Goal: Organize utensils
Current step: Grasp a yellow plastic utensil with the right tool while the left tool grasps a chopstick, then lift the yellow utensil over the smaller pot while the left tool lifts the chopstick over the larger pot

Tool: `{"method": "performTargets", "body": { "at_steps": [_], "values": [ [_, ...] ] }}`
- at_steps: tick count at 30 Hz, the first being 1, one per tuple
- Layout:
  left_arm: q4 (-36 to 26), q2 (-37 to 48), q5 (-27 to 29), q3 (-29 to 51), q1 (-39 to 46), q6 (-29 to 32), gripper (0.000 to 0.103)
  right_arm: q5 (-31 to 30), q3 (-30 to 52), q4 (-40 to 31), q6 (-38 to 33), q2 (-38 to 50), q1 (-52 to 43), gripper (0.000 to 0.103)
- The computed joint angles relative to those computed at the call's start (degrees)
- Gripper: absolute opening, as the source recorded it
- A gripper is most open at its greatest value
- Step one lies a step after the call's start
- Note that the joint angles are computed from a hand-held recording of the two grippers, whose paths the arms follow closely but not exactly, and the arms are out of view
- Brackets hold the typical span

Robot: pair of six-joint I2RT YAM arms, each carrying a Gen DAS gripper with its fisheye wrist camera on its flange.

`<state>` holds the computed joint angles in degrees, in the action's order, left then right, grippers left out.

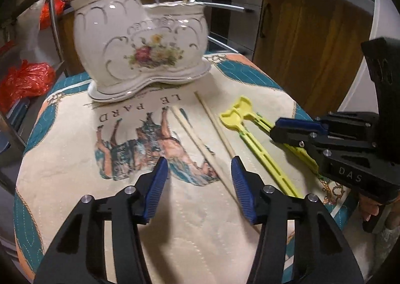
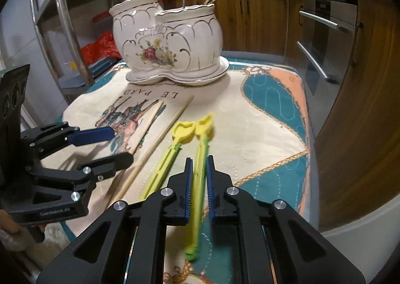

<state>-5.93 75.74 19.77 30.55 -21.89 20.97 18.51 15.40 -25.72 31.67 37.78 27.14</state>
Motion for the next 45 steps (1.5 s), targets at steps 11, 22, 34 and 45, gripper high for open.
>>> {"method": "performTargets", "body": {
  "at_steps": [11,22,34,45],
  "values": [
    [-6.79,3.20,1.14,5.88,3.48,6.53,0.005,-3.23,-0.92,-0.94,-1.76,-3.52,-3.10,0.011],
    [-13.66,4.25,0.57,9.38,11.19,20.18,0.005,1.72,1.08,-3.03,-1.28,-0.27,0.64,0.023],
    [-13.76,6.70,1.51,10.90,11.85,21.49,0.006,1.58,2.22,-1.35,-4.20,4.91,-0.32,0.013],
    [-12.87,4.94,11.93,10.93,18.45,24.86,0.005,2.76,1.30,-3.65,-3.23,-8.79,-2.01,0.011]
  ]
}}
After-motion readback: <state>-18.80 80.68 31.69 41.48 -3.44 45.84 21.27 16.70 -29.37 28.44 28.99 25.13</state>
